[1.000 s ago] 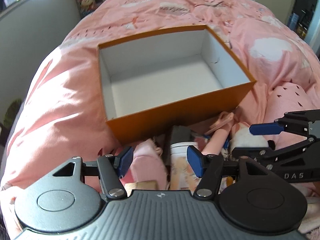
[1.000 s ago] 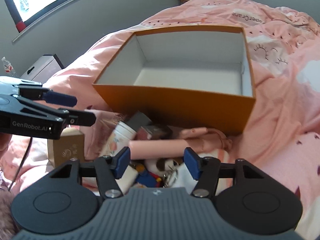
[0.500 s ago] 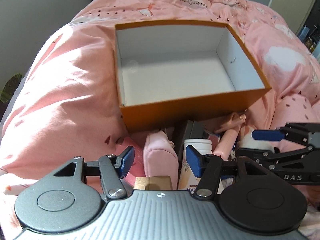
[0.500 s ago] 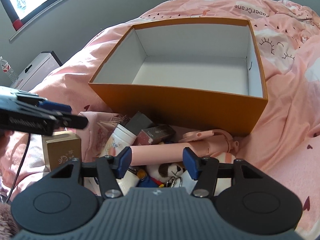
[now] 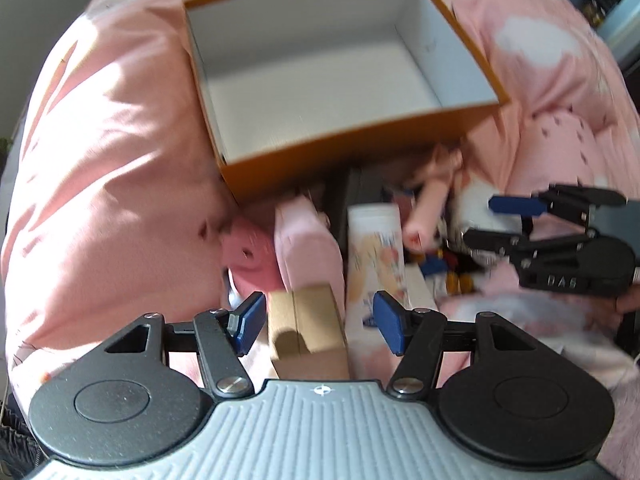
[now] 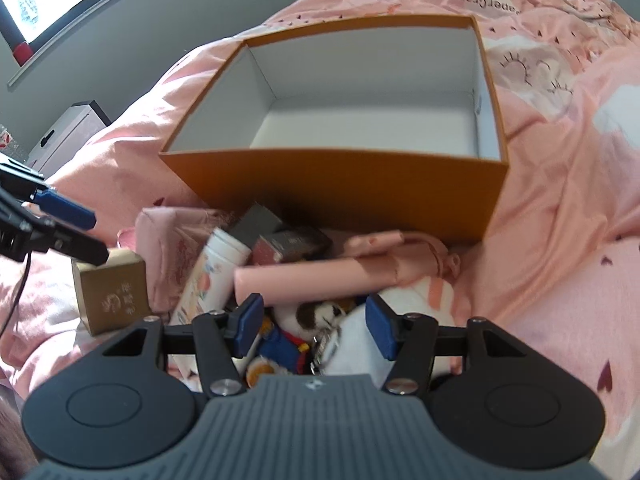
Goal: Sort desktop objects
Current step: 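Move left tool toward tan kraft box while right tool approaches white plush, then close left tool on tan kraft box while right tool grasps white striped-ear plush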
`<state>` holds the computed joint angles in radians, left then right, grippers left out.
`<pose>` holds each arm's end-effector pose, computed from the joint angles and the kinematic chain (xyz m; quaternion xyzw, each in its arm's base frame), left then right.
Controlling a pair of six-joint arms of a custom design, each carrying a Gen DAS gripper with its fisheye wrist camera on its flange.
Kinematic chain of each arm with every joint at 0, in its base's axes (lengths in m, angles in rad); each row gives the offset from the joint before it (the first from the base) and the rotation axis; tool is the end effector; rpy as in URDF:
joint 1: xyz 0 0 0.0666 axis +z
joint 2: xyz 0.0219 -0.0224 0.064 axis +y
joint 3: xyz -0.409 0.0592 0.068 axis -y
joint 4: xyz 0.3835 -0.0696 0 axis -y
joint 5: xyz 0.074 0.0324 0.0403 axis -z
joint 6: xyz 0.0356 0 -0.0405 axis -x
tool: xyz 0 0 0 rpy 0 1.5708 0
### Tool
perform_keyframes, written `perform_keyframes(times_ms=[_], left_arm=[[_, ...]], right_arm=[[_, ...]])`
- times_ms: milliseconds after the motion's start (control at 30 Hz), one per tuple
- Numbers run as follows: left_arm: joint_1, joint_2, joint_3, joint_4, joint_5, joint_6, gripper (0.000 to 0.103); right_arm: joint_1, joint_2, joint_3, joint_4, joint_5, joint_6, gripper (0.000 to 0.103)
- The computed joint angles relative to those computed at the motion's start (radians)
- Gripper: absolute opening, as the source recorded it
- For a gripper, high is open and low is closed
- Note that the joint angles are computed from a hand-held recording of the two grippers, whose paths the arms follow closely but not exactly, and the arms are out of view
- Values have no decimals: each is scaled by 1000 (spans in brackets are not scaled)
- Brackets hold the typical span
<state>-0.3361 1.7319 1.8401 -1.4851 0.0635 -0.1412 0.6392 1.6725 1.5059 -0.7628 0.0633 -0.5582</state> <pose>0.5248 -0.1861 0.4573 0.2381 0.9659 -0.0409 0.0932 0.4628 0.3407 0.3791 -0.0284 0.9482 0.1528 0.2772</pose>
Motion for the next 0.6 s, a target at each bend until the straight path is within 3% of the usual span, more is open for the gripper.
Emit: perform_keyframes(times_ms=[200,433,600], left_arm=[[-12,-16,-47,-6,-41,-20,73],[-1,-34,-85,8,-41,20,72],[2,-39,-94,10,-34,33,55]], right_arm=[[8,-56,-66,8,38,-23,59],[-28,-84,-98,-25,62,-135,59],[-47,-71,-106,-14,14,-167,60]])
